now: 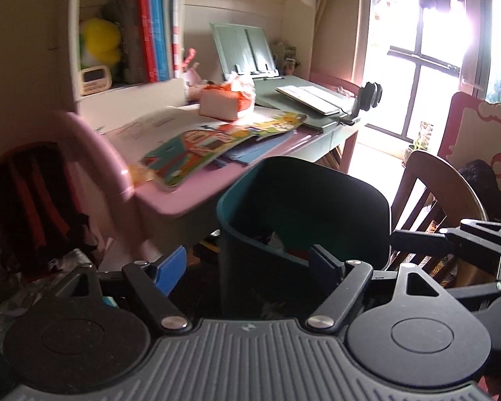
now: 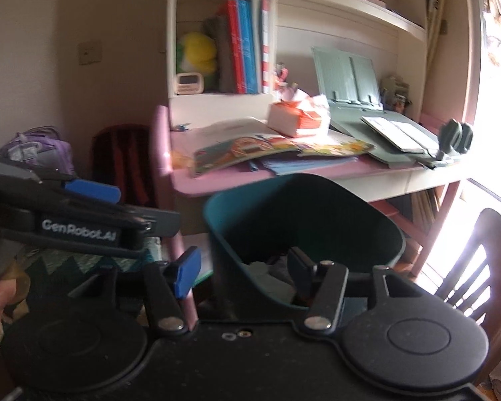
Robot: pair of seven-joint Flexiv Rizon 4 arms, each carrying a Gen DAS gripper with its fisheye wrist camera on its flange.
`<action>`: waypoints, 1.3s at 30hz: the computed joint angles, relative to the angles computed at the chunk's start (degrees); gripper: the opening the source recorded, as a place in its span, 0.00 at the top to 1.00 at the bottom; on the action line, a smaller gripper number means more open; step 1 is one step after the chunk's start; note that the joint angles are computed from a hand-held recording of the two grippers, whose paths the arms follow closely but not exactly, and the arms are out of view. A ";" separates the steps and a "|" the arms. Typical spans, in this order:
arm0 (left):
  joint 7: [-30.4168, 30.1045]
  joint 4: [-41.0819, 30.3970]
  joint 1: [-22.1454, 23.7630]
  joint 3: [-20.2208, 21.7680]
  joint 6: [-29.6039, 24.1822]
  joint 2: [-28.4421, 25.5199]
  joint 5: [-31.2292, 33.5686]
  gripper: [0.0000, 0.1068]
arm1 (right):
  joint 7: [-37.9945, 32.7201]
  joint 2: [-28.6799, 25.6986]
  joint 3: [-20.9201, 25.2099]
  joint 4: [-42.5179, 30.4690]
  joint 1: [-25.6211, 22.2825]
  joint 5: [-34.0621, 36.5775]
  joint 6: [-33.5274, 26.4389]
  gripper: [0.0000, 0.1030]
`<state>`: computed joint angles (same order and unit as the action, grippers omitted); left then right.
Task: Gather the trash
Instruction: 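Move both tools back down toward the trash under the quilt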
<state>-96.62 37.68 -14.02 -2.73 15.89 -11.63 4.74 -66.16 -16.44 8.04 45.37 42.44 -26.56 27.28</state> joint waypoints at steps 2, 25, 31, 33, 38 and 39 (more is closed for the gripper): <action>0.08 5.18 0.73 0.86 1.98 3.84 -0.64 0.24 | -0.46 -0.07 0.48 -0.30 1.04 -0.34 0.01 0.43; 5.80 52.87 16.13 11.90 11.09 40.34 -9.86 0.04 | 1.91 -5.24 4.34 3.33 11.93 5.86 7.67 0.38; 8.52 62.94 21.16 15.38 11.63 45.35 -10.55 0.04 | 3.44 -7.49 5.82 9.00 12.57 8.27 14.41 0.37; 9.60 65.97 22.74 16.48 11.46 46.62 -10.48 0.04 | 1.97 -9.01 7.03 8.77 12.54 10.49 14.00 0.37; 12.67 72.72 26.52 19.52 11.29 47.77 -10.91 0.04 | 0.16 -13.14 6.72 7.68 14.55 11.78 10.67 0.37; 13.26 73.85 27.25 19.90 11.45 47.70 -11.05 0.04 | -0.07 -13.96 6.49 7.55 14.93 11.75 10.22 0.37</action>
